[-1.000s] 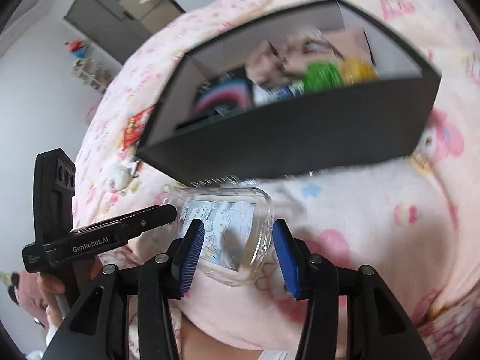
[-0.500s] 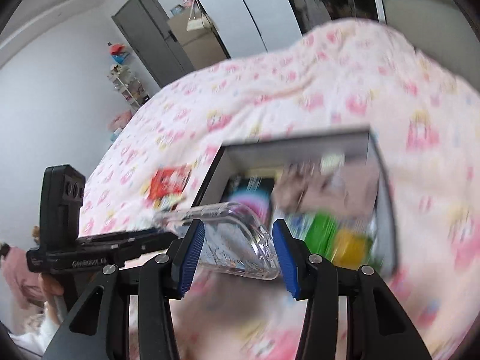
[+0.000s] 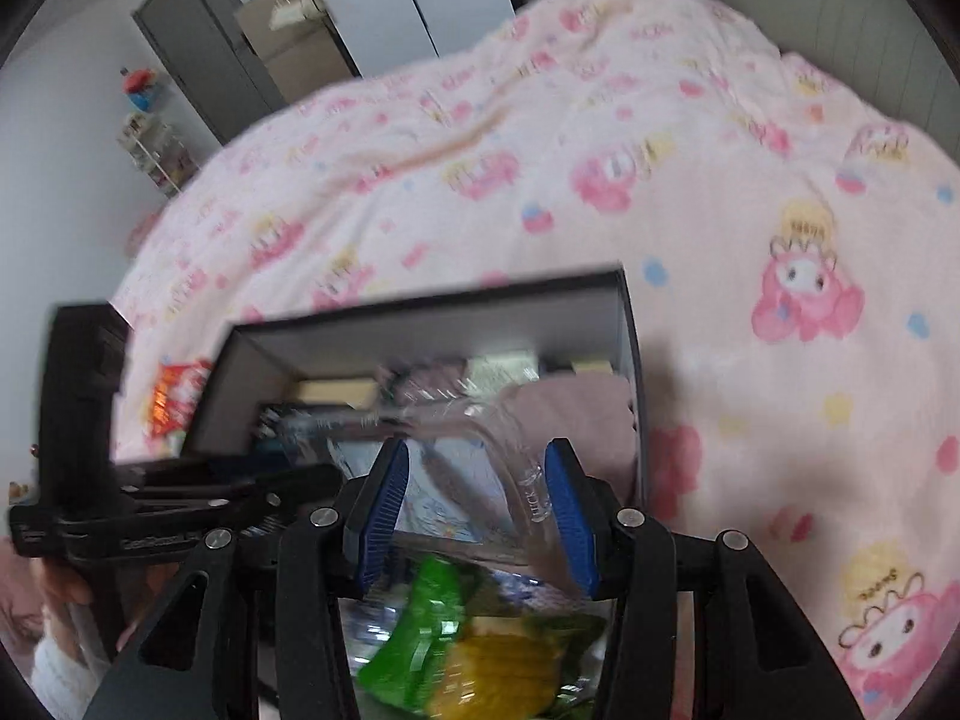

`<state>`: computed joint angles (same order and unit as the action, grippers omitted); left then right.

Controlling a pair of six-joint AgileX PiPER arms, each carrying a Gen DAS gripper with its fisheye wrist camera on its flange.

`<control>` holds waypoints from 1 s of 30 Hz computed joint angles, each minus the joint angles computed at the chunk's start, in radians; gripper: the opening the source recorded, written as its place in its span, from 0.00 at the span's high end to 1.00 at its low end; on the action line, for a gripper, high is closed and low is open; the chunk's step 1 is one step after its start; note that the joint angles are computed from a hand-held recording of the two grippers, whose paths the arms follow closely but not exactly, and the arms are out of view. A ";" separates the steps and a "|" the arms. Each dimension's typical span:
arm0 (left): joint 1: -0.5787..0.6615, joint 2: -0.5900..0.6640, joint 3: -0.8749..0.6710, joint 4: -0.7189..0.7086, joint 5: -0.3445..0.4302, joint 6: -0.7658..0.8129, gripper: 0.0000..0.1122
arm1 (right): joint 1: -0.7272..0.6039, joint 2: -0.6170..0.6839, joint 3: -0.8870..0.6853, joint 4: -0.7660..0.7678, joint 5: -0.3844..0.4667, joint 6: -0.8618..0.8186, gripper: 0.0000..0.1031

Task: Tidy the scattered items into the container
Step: 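Carry the clear phone case into the black box and open both grippers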

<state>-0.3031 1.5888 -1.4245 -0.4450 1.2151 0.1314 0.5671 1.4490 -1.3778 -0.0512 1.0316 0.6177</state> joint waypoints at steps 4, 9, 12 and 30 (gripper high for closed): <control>0.022 -0.015 0.022 -0.009 -0.013 -0.001 0.53 | -0.020 -0.003 0.025 0.010 -0.018 0.006 0.58; 0.043 -0.071 0.061 0.015 -0.058 -0.034 0.53 | 0.033 -0.061 0.027 -0.108 -0.009 0.109 0.58; 0.017 -0.028 0.029 0.080 -0.027 -0.113 0.56 | 0.058 -0.035 -0.003 -0.103 0.028 0.098 0.59; -0.036 -0.009 -0.011 -0.026 -0.030 -0.041 0.68 | 0.106 -0.023 -0.008 -0.236 0.076 0.133 0.59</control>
